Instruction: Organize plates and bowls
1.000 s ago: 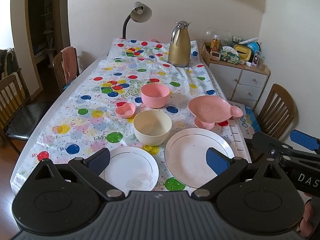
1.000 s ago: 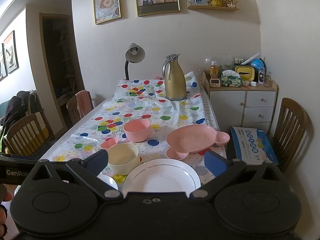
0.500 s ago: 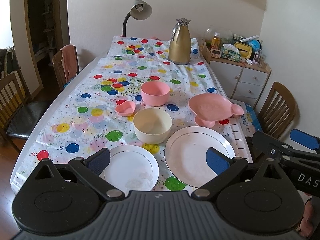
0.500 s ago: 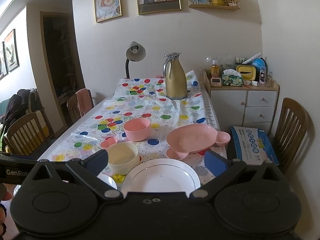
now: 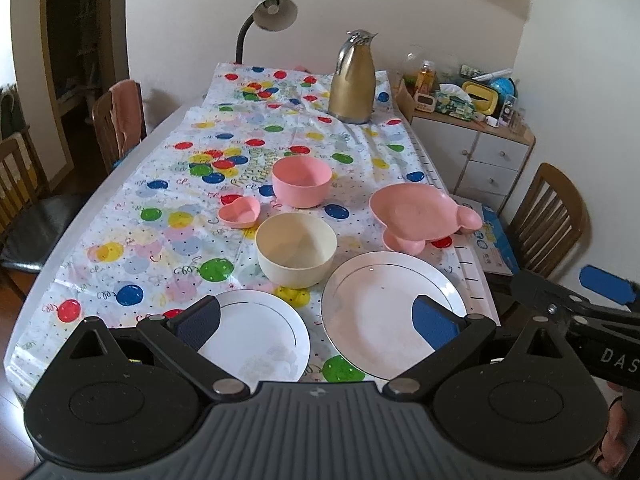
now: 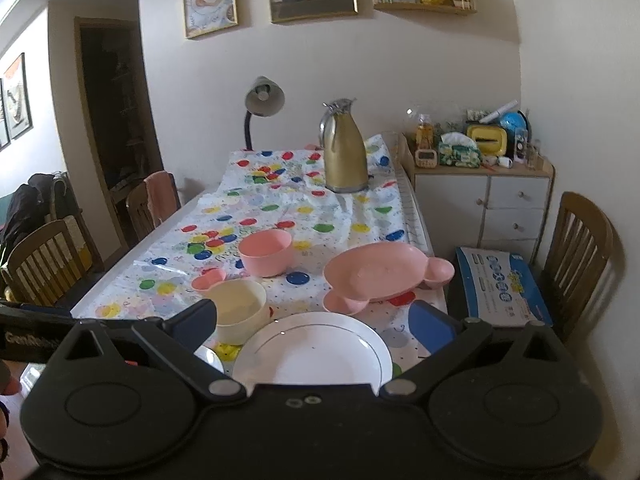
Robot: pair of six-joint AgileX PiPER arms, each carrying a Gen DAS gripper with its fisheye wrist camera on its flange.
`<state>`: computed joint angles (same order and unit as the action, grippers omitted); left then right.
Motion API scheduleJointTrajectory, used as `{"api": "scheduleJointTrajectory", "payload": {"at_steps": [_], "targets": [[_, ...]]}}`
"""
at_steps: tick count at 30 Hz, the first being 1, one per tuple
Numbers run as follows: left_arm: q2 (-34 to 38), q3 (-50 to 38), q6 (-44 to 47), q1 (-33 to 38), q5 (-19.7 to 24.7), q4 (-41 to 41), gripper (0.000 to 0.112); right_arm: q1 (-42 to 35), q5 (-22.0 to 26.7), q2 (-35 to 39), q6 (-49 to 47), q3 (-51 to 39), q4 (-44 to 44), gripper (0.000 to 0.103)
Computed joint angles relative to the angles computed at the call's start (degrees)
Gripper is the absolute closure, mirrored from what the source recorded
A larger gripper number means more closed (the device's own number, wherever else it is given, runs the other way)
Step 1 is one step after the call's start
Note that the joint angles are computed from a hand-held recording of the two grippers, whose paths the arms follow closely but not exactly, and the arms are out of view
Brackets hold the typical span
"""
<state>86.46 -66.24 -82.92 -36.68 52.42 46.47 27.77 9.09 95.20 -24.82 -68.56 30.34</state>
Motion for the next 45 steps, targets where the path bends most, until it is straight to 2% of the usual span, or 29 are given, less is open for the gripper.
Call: {"api": "scheduleJointTrajectory", "payload": {"at_steps": [2, 6, 8, 10, 12, 14, 17, 21, 24, 30, 33, 36, 38, 42, 45], "targets": [[0.2, 1.1, 0.8, 2.0, -2.5, -0.7, 0.01, -0.4, 0.1, 1.5, 0.9, -0.8, -1.6, 0.001], [1.5, 3.7, 3.7, 6.8, -10.0, -3.8, 0.01, -1.9, 3.8, 5.9, 10.7, -4.8, -10.7, 0.002], [3.1, 3.8, 6.3, 9.0, -13.0, -6.1, 0.01, -3.0, 6.8, 8.7, 16.1, -7.5, -14.9, 0.006], [4.9, 3.5, 8.5, 10.4, -15.5, -7.4, 0.01, -4.5, 10.4, 11.3, 17.6, -10.1, -14.3, 0.009], [7.0, 2.5, 12.2, 12.0, -17.6, -10.1, 0.01, -4.9, 11.6, 13.4, 19.6, -11.9, -15.9, 0.012], [9.4, 1.4, 15.8, 13.5, -20.4, -12.2, 0.01, -4.4, 12.9, 15.8, 25.2, -14.2, -22.0, 0.016], [13.1, -0.7, 20.8, 15.4, -22.7, -15.4, 0.01, -4.5, 16.1, 18.9, 26.8, -17.7, -22.4, 0.02], [17.2, -2.9, 27.0, 18.1, -23.5, -20.6, 0.01, -3.9, 18.8, 22.4, 29.7, -21.4, -25.4, 0.022], [19.4, -4.9, 31.7, 19.4, -23.7, -23.6, 0.011, -4.3, 22.6, 26.1, 30.5, -26.0, -24.4, 0.028], [24.2, -9.6, 45.3, 22.9, -23.9, -36.0, 0.03, -5.4, 28.2, 32.1, 30.6, -34.2, -20.7, 0.046], [26.2, -12.1, 47.7, 23.2, -22.8, -37.4, 0.031, -5.5, 30.4, 34.5, 30.9, -37.9, -20.6, 0.052], [28.3, -14.7, 51.7, 24.0, -21.8, -40.8, 0.047, -5.8, 32.9, 36.8, 30.6, -41.7, -19.5, 0.06], [29.8, -16.4, 53.2, 24.6, -20.9, -42.1, 0.051, -5.9, 34.2, 38.2, 30.6, -43.8, -19.3, 0.065], [32.1, -19.0, 57.0, 25.4, -19.2, -45.5, 0.07, -6.2, 36.2, 40.0, 30.7, -46.4, -18.8, 0.073], [33.4, -20.5, 59.4, 25.9, -18.5, -48.0, 0.078, -6.4, 37.0, 40.7, 30.9, -47.5, -18.5, 0.081]]}}
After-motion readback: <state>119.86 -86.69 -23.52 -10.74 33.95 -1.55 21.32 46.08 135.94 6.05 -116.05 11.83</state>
